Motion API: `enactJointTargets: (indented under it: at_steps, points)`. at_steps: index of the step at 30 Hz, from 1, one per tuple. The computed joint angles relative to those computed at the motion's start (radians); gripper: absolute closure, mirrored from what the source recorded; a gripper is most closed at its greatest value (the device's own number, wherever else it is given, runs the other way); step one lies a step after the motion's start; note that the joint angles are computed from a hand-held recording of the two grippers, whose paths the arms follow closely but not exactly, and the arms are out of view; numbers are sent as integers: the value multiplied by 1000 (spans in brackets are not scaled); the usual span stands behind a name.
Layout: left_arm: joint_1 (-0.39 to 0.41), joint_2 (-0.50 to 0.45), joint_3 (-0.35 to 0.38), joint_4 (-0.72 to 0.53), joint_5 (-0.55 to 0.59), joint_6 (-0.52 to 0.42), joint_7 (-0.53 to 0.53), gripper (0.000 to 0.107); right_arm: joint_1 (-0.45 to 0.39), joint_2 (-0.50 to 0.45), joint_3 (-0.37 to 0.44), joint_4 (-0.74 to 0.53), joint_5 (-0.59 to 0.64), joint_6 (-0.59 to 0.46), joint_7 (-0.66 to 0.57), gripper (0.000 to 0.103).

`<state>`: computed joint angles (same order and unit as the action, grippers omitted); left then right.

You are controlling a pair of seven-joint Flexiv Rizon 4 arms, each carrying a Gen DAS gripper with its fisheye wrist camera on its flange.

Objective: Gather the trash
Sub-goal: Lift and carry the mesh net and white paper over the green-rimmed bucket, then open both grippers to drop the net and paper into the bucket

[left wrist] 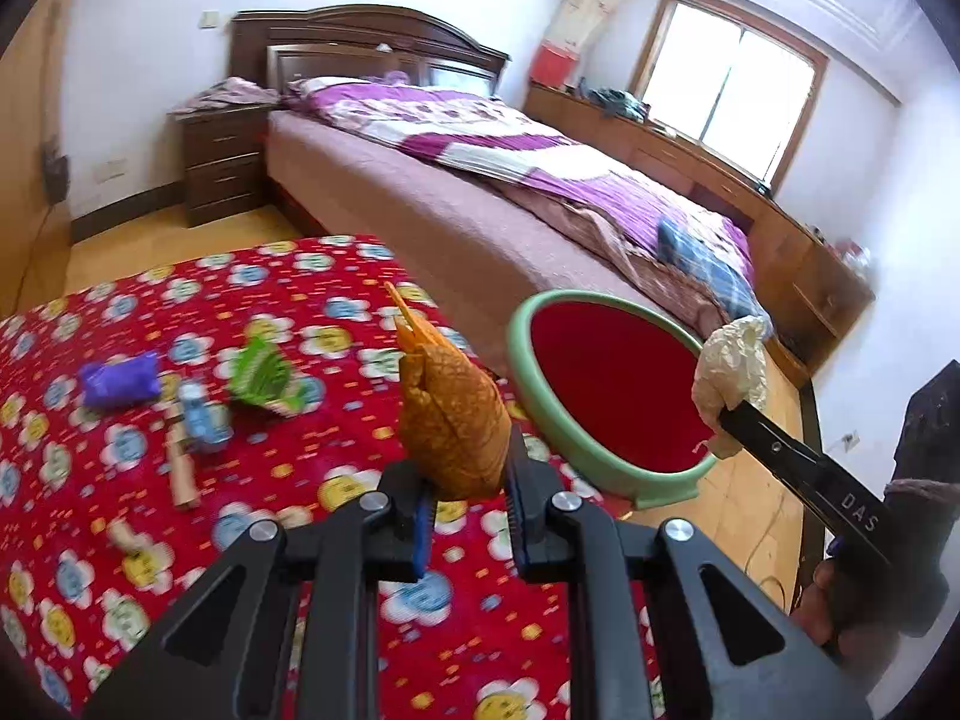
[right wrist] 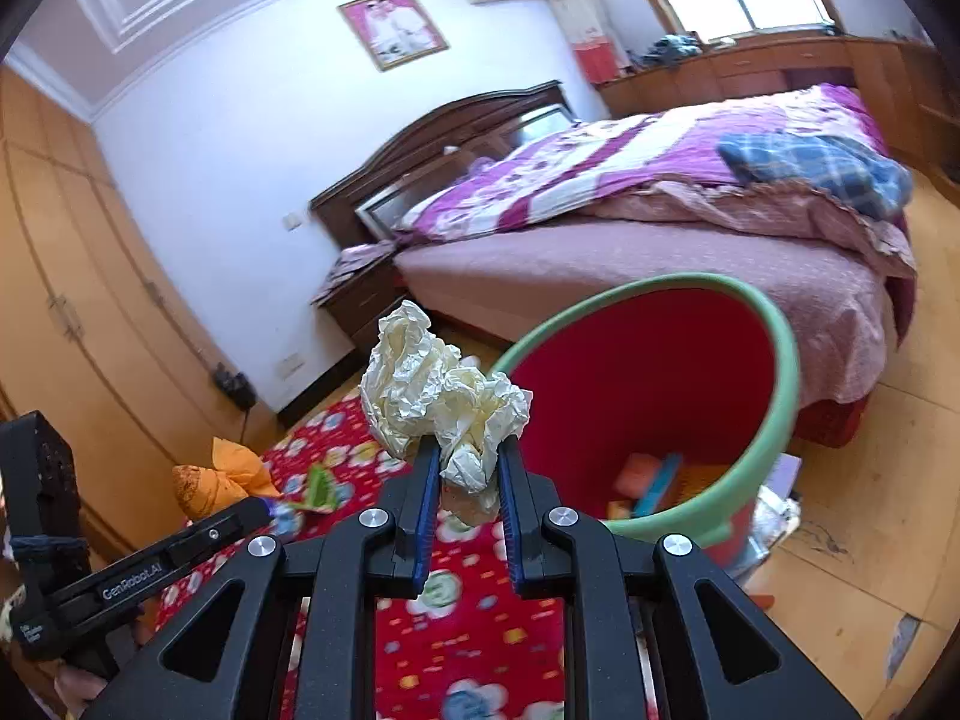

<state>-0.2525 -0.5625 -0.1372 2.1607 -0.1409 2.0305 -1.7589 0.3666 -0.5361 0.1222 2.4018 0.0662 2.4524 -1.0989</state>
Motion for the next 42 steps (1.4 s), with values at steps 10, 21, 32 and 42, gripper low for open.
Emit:
enactJointTargets:
  at_steps: [10, 21, 32, 42]
  points:
    - [-5, -125, -58, -203, 22, -115, 88, 88, -16, -50, -67, -53, 69, -53, -4, 85]
    - [-69, -250, -37, -401, -22, -253, 171, 88, -78, -123, -72, -103, 40, -90, 3, 84]
    - [-63, -283, -58, -432, -39, -279, 202, 72, -135, -153, -56, -118, -32, -106, 49, 82]
    - [-112, -259, 12, -395, -78, -274, 160, 57, -167, -157, -39, -115, -83, -96, 86, 75]
